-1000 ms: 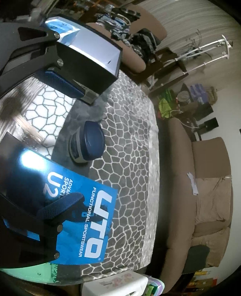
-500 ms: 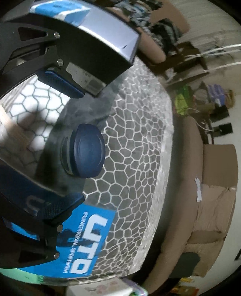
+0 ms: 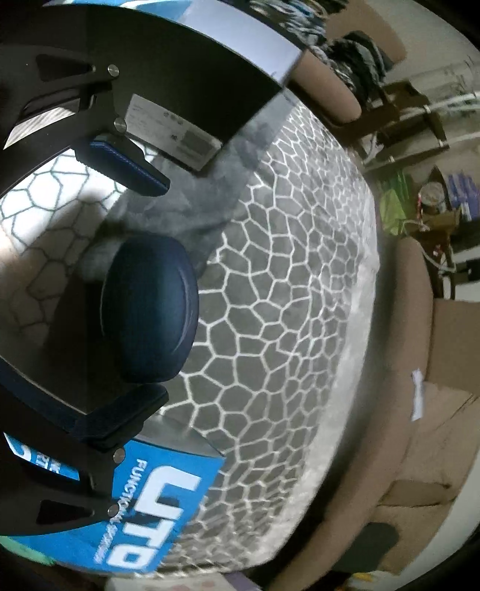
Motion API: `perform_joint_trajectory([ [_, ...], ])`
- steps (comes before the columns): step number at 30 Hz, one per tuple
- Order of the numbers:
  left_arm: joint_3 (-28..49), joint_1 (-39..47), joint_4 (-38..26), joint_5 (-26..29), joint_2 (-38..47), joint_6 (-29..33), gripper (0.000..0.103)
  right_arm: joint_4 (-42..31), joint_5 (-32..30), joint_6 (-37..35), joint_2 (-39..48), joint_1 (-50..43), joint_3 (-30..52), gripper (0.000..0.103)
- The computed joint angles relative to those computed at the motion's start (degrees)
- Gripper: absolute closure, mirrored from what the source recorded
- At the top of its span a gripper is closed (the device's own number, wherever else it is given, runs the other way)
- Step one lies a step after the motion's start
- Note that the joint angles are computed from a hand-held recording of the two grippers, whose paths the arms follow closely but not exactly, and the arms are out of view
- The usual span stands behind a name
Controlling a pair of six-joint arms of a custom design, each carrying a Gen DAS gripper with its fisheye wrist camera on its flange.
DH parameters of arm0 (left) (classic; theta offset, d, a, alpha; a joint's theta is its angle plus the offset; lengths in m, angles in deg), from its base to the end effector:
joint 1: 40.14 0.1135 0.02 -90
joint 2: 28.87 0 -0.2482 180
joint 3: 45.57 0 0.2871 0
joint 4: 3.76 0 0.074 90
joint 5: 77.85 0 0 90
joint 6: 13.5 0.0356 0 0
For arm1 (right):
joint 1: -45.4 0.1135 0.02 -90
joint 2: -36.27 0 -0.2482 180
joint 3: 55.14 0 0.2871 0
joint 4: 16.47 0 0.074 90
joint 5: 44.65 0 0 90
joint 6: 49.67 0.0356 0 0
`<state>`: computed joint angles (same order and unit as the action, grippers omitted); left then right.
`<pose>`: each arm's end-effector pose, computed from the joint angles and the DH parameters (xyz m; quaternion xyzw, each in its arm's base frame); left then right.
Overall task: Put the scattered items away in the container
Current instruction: 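Grasp the dark blue Vaseline tin with the right gripper while the left lifts the bottle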
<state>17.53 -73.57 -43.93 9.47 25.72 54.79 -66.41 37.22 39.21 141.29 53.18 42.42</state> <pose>0.2124 -0.1382 0.3008 0.0778 0.8695 -0.2074 0.4414 0.4232 0.0629 0.2239 -0.0941 0.9530 0.0842 0.2755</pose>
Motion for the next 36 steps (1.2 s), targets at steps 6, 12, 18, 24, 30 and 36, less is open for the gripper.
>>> perform_joint_trajectory([
  [6, -0.15, 1.21, -0.01, 1.08, 0.23, -0.5, 0.047, -0.61, -0.39, 0.75, 0.83, -0.17, 0.98, 0.024],
  [12, -0.06, 0.91, -0.39, 0.74, 0.12, -0.73, 0.047, 0.67, 3.95, 0.11, -0.36, 1.09, -0.54, 0.03],
  [18, 0.17, 1.18, -1.11, 0.78, -0.72, -0.38, 0.047, 3.38, 8.73, -2.04, -3.52, 3.38, -3.98, 0.03],
  [24, 0.74, 1.29, -2.62, 0.69, -1.79, -0.39, 0.047, 2.85, 9.2, -1.5, -6.58, 4.13, -5.1, 0.03],
  [30, 1.27, 5.1, -5.5, 3.36, -4.02, 0.26, 0.047, 0.02, 8.75, -0.83, -10.78, 5.48, -5.92, 0.03],
  [36, 2.8, 14.96, -11.16, 8.68, -7.1, 4.16, 0.047, -5.2, 5.78, -1.57, -18.55, 7.6, -6.21, 0.03],
])
